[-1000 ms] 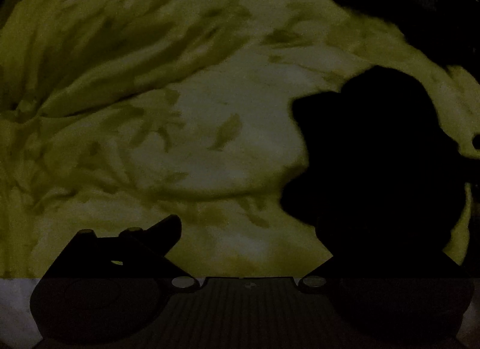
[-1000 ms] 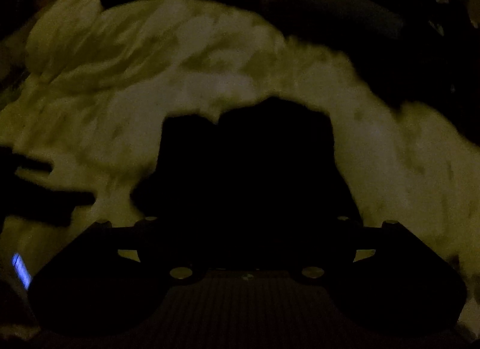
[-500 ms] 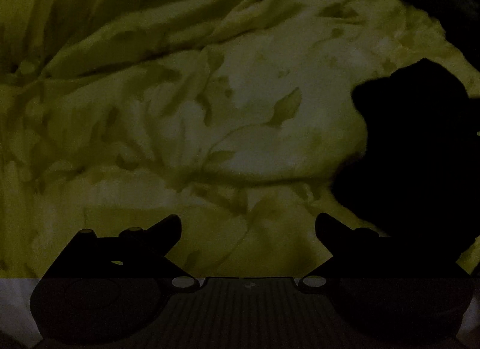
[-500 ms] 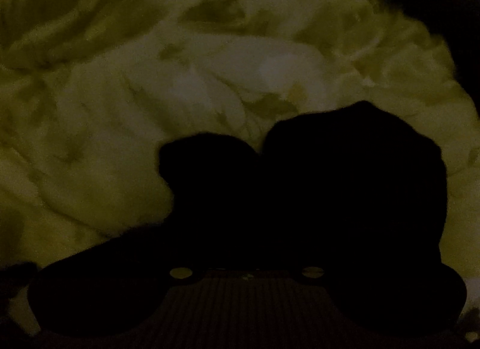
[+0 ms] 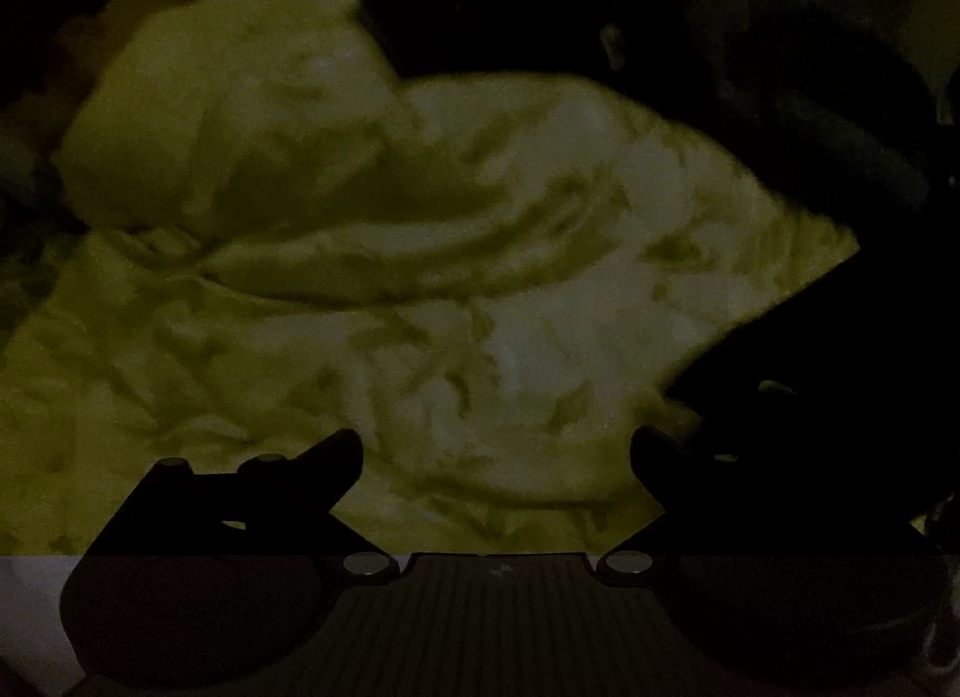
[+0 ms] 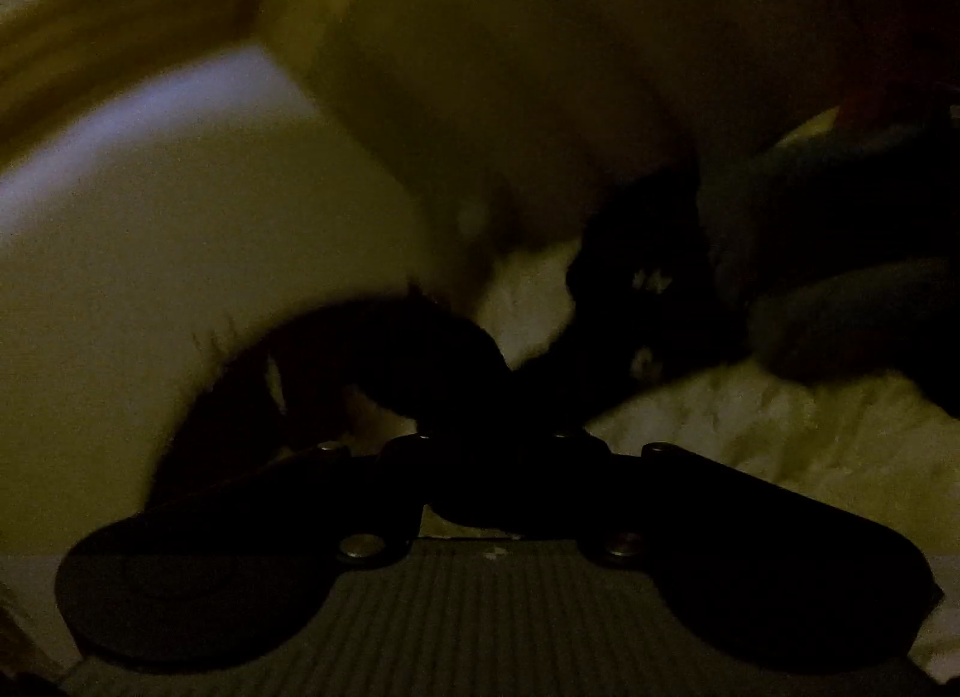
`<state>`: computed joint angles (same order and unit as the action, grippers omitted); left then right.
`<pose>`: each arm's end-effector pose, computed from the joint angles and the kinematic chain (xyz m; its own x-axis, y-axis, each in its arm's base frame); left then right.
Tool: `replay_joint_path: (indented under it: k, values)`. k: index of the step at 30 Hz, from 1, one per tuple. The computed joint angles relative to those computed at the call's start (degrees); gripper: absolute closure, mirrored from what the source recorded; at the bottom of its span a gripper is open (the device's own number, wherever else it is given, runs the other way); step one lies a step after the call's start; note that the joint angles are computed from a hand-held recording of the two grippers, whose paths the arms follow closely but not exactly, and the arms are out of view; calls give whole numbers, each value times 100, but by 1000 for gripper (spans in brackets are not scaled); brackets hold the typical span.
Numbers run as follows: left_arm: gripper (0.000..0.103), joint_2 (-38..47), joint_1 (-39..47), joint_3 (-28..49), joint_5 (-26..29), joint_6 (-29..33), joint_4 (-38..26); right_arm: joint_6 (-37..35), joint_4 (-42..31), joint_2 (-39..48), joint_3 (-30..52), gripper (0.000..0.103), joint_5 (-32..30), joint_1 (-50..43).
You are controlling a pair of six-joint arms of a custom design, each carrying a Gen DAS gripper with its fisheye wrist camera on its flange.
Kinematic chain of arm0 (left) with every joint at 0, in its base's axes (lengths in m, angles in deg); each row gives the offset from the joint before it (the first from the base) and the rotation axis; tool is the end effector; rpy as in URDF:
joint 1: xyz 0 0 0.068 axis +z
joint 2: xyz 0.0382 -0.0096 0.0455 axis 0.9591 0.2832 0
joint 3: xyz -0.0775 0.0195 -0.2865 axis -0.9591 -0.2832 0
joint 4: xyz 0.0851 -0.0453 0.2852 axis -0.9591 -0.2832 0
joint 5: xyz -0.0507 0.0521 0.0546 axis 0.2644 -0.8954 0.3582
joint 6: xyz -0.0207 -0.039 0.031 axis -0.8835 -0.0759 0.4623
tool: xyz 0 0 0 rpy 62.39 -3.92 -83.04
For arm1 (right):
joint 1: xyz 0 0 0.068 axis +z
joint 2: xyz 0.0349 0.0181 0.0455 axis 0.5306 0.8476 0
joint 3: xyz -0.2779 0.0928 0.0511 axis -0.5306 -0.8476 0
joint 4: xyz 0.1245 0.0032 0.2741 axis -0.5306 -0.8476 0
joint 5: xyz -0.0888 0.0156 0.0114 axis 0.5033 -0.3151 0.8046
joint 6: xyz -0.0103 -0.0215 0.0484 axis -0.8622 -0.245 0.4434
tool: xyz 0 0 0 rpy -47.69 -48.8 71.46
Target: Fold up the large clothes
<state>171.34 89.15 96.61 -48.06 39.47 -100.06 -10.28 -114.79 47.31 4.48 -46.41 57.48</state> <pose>0.3468 0.0891 0.3152 -0.8709 0.1049 -0.4801 0.1344 0.9905 -0.0274 0.2093 0.1027 0.4612 -0.5206 0.5826 -0.6242 -0.1645 0.6489 0.7429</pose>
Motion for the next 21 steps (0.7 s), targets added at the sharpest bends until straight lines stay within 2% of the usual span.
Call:
replay_joint_path:
  k: [2, 4, 6, 8, 9, 11, 13, 14, 15, 16, 17, 18, 19, 21]
  values:
    - [0, -184, 43, -53, 62, -47, -78, 113, -351, -734, -326, 89, -25, -327]
    - [0, -391, -9, -239, 19, -93, -181, 97, -1457, -1131, -368, 89, 544, -363]
    - [0, -647, -140, -520, -55, -94, -347, 56, -2925, -1172, -309, 88, 906, -441]
    - [0, -916, -287, -858, -39, -10, -488, 76, -3634, -1411, -726, 87, 645, -660]
    - [0, -1048, -399, -1037, -62, 25, -553, 148, -3834, -1607, -1039, 87, 437, -748]
    - [0, -1193, -615, -1313, -99, 166, -689, 803, -4097, -1896, -1478, 87, 681, -248]
    - [0, -1270, -895, -1494, -180, 270, -794, 1023, -4396, -2080, -1665, 84, 473, -198]
    - [0, -1285, -1029, -1547, -208, 324, -810, 1348, -4461, -2095, -1699, 83, 617, 84]
    - [0, -1240, -1183, -1554, -237, 350, -792, 1431, -4411, -2147, -1715, 83, 559, 120]
    - [0, -1158, -1347, -1528, -299, 313, -739, 1184, -4243, -2109, -1733, 82, 431, -97]
    - [0, -1082, -1466, -1492, -349, 261, -679, 1111, -4259, -2017, -1607, 69, 604, -26]
    - [0, -932, -1608, -1421, -387, 161, -582, 1240, -4154, -1790, -1558, 49, 879, 333]
    - [0, -727, -1748, -1310, -407, 32, -488, 1172, -4181, -1656, -1426, 42, 1107, 420]
    - [0, -246, -1966, -1033, -422, -213, -313, 974, -3901, -1578, -1606, 39, 1417, 490]
